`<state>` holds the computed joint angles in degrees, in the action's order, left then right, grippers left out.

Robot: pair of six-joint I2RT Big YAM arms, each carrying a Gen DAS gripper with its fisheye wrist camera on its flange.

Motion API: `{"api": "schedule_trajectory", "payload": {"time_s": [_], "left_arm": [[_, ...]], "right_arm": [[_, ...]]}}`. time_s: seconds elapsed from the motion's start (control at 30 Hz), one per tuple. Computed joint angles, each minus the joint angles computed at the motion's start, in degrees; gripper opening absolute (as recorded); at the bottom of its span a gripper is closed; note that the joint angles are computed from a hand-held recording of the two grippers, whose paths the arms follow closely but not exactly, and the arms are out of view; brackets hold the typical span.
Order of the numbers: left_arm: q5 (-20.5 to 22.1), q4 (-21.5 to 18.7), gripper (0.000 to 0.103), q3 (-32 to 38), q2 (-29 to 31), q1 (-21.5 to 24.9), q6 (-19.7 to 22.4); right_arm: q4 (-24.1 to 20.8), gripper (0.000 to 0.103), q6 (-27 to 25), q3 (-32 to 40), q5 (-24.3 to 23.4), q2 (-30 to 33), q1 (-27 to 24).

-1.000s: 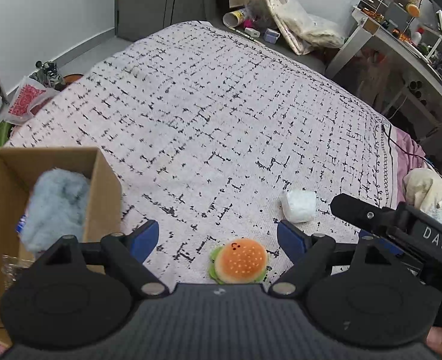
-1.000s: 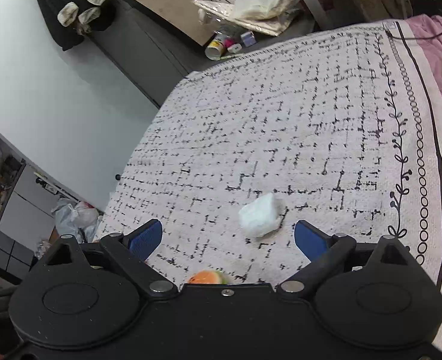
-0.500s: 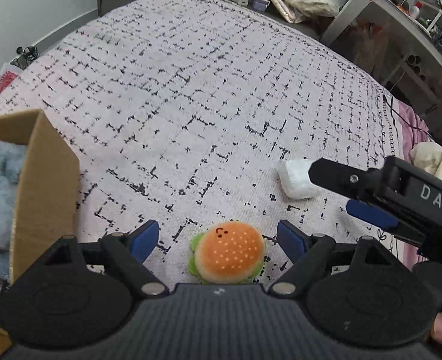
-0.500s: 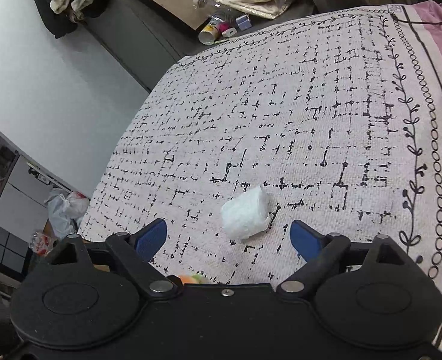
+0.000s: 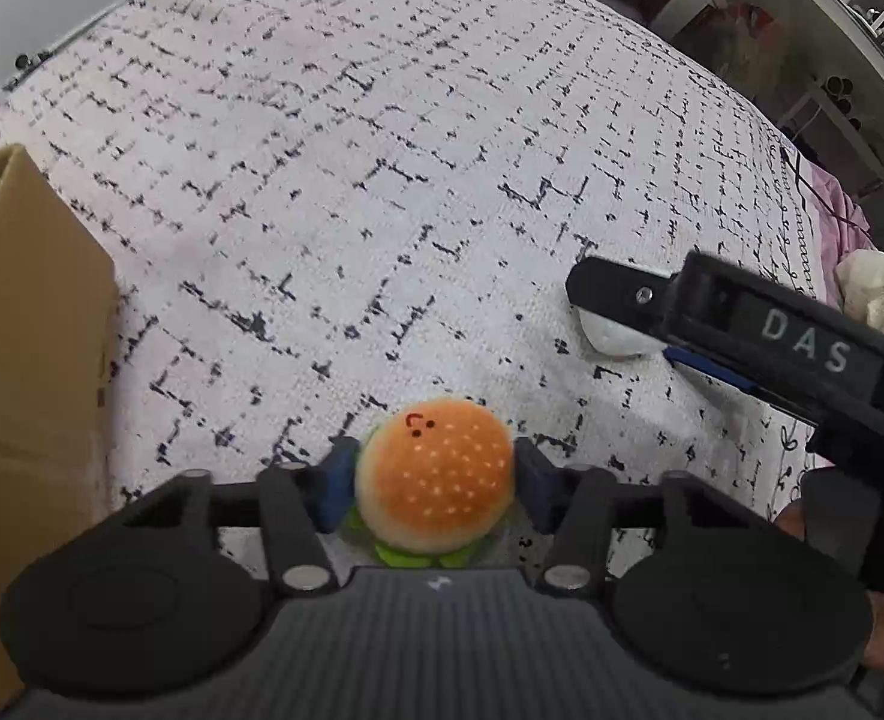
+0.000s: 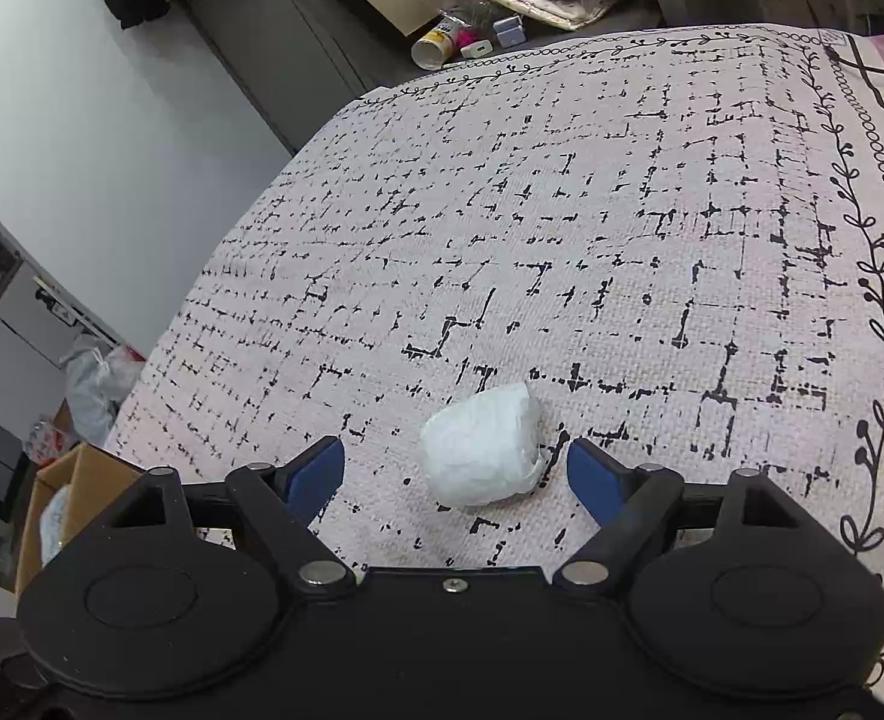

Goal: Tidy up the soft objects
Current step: 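Grasp the orange burger plush with the left tool while the right tool grasps the white paper ball, then carry the burger plush to the box with the left tool while the right tool carries the paper ball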

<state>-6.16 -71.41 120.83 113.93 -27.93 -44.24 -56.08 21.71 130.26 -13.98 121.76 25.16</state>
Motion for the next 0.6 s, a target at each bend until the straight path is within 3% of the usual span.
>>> {"api": "schedule_trajectory", "payload": {"time_s": [0.13,0.27,0.6], "left_arm": [[0.8,2.0,0.048,-1.8,-1.2,0.4,-1.1],[-0.6,2.6,0.048,-2.5,-1.9,0.5,-1.9],[-3.1,4.1,0.048,-4.6,-4.8,0.2,-2.6]], "right_arm": [[0.0,0.066,-1.2,0.0,1.3,0.2,0.4],[-2.2,0.044,-3.6,1.2,2.7,0.8,0.9],[-1.5,0.043,-4.0,-2.5,4.4,-2.8,1.5]]}}
